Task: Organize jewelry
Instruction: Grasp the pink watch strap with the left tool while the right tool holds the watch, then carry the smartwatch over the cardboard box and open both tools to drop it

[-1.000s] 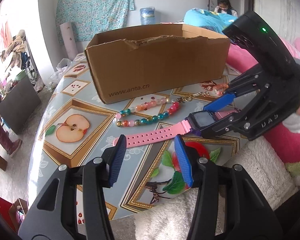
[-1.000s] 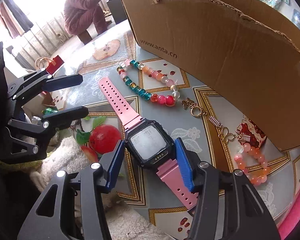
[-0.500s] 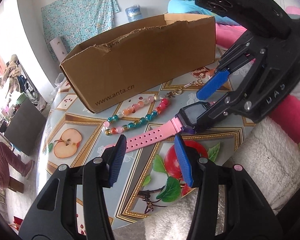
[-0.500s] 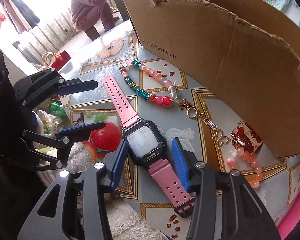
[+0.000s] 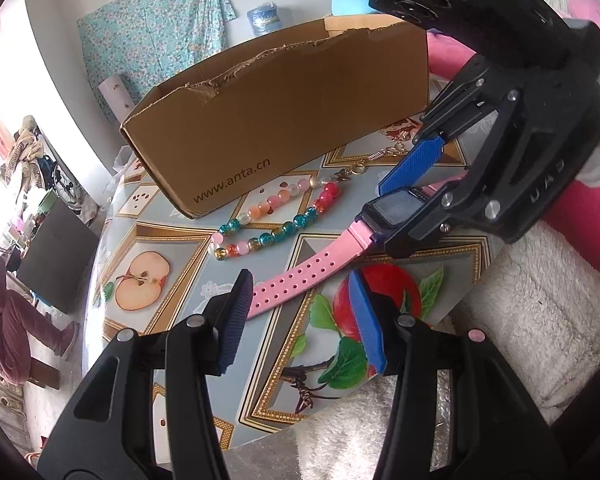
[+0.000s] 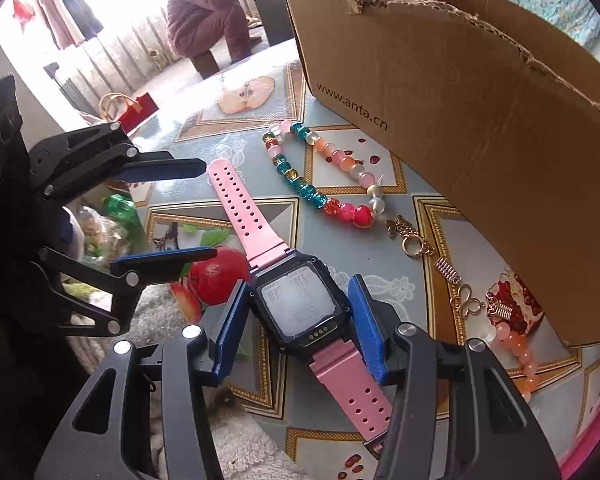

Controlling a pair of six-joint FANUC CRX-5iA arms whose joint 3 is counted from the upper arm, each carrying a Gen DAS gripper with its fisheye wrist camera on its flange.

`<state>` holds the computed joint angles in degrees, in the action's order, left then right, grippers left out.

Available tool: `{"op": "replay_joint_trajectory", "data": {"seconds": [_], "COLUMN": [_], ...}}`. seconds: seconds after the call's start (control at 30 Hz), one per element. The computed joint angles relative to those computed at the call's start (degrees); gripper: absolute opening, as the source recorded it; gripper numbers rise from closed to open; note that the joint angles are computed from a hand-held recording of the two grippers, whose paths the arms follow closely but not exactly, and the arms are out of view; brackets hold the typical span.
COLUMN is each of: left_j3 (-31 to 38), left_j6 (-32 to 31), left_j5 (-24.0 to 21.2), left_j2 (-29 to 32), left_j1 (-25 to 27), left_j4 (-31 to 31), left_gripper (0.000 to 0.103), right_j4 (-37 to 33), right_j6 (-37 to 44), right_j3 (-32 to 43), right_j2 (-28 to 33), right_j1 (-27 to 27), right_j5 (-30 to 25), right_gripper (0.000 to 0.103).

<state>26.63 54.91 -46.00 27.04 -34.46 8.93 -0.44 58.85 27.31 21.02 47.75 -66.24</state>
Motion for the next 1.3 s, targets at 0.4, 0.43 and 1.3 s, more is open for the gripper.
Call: {"op": "replay_joint_trajectory", "data": {"seconds": [0.4, 0.43, 1.3], "left_j3": [6.69, 7.42, 29.93], "left_j6": [-0.17, -0.14, 8.66], "left_j5": [-6.88, -7.69, -27.66], "left_j2": [4.8, 5.32, 18.73], "left_j1": [-0.72, -0.61, 3.01], "left_j4": [2.15, 2.82, 11.82], "left_gripper": [0.034, 0.027, 0.003], "right_j4": [-19.61, -20.17, 24.36], "right_j6": [11.87, 12.15, -33.02], "right_j3": [0.8, 0.72, -17.8], "right_j2": [-1.87, -1.96, -8.93], "right_j1": [-8.4, -8.65, 7.17], "right_j5": [-0.93, -0.87, -1.03], "right_gripper": [0.05, 0.05, 0.007]}}
